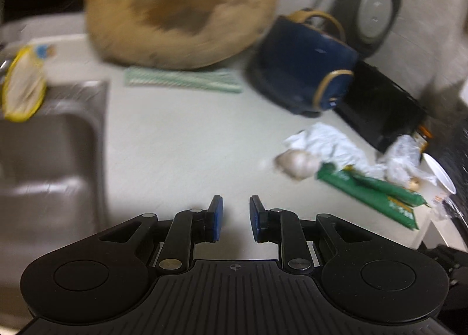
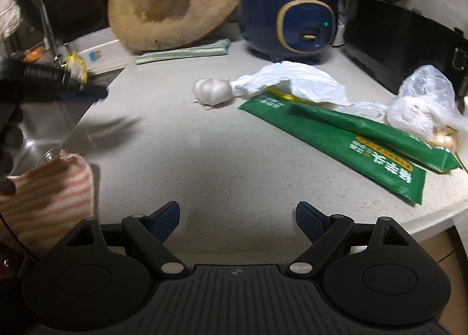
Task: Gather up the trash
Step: 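Bring both tools back up over the counter, then grasp the garlic bulb with the left tool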
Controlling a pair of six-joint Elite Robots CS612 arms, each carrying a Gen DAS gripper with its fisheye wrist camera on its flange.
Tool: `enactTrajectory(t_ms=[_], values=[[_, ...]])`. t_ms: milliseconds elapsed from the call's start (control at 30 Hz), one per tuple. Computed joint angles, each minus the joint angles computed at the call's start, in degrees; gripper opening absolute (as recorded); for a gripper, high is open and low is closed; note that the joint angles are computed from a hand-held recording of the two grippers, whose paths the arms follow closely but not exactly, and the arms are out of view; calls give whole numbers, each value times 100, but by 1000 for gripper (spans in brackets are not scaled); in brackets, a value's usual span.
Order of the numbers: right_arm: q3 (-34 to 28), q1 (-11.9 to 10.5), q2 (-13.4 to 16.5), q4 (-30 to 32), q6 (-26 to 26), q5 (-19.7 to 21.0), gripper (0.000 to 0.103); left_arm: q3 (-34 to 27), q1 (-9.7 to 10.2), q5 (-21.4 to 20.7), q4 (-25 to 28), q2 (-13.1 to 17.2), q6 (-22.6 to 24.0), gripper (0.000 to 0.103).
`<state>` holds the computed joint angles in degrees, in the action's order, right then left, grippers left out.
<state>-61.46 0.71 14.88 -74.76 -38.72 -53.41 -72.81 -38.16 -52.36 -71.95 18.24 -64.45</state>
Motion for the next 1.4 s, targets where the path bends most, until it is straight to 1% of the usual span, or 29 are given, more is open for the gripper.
enactTrajectory(t_ms=[33, 100, 167, 233, 267, 333, 433, 567, 633, 667, 700, 733, 800, 867, 933, 1000, 1067, 1133, 1200, 1233, 1267, 1300, 1333, 1400], values=[[-25, -3, 8, -2, -31, 18, 87, -92, -32, 117, 146, 57, -117, 23], [-45, -19, 12, -33, -70, 38, 87, -190, -93, 383, 357, 138, -205, 23], [-39, -27, 10, -93, -35, 3, 87, -204, -135, 622, 447, 201, -228, 23], [7, -42, -7, -153, 44, -45, 87, -93, -147, 827, 536, 171, -129, 23], [50, -44, -26, -182, 92, -75, 87, -23, -156, 1021, 483, 157, -19, 23], [93, -52, -41, -217, 212, -135, 87, 73, -156, 1327, 81, 182, 392, 23], [132, -60, -52, -257, 363, -209, 87, 411, -98, 1575, -149, 81, 835, 23], [251, -30, -112, -221, 430, -405, 87, 903, -54, 2007, -747, -28, 1525, 23], [348, 7, -160, -223, 400, -532, 87, 1132, -14, 2076, -1016, -80, 2008, 23], [378, 25, -175, -246, 378, -587, 87, 1212, 6, 2113, -1039, -100, 2195, 25], [409, 41, -191, -290, 361, -626, 87, 1245, 22, 2130, -955, -112, 2245, 25], [429, 55, -202, -355, 363, -640, 87, 1244, 47, 2088, -815, -129, 2155, 25], [418, 60, -200, -488, 417, -609, 87, 1104, 78, 2019, -734, -83, 1983, 25], [371, 47, -167, -703, 549, -550, 87, 974, 95, 2108, -572, -33, 2031, 25], [331, 18, -128, -930, 702, -524, 87, 810, 148, 1955, -533, 23, 2087, 24], [344, -9, -110, -1115, 843, -571, 87, 639, 241, 1478, -773, 57, 1967, 22], [361, -35, -89, -1290, 1034, -656, 87, 564, 305, 1042, -1289, 46, 1882, 22], [403, -58, -89, -1403, 1263, -732, 87, 620, 392, 395, -1898, -9, 1690, 22], [438, -78, -96, -1457, 1478, -767, 87, 867, 501, -401, -2497, -130, 1419, 22], [453, -85, -100, -1488, 1565, -792, 87, 1077, 547, -752, -2795, -213, 1393, 22], [443, -86, -97, -1504, 1613, -816, 87, 1283, 572, -932, -2984, -294, 1435, 23], [421, -94, -88, -1510, 1637, -821, 87, 1535, 578, -983, -3069, -404, 1504, 23], [396, -100, -78, -1514, 1636, -813, 87, 1844, 568, -892, -3001, -554, 1600, 24], [324, -106, -48, -1522, 1600, -814, 87, 2394, 529, -583, -2614, -843, 1751, 24]])
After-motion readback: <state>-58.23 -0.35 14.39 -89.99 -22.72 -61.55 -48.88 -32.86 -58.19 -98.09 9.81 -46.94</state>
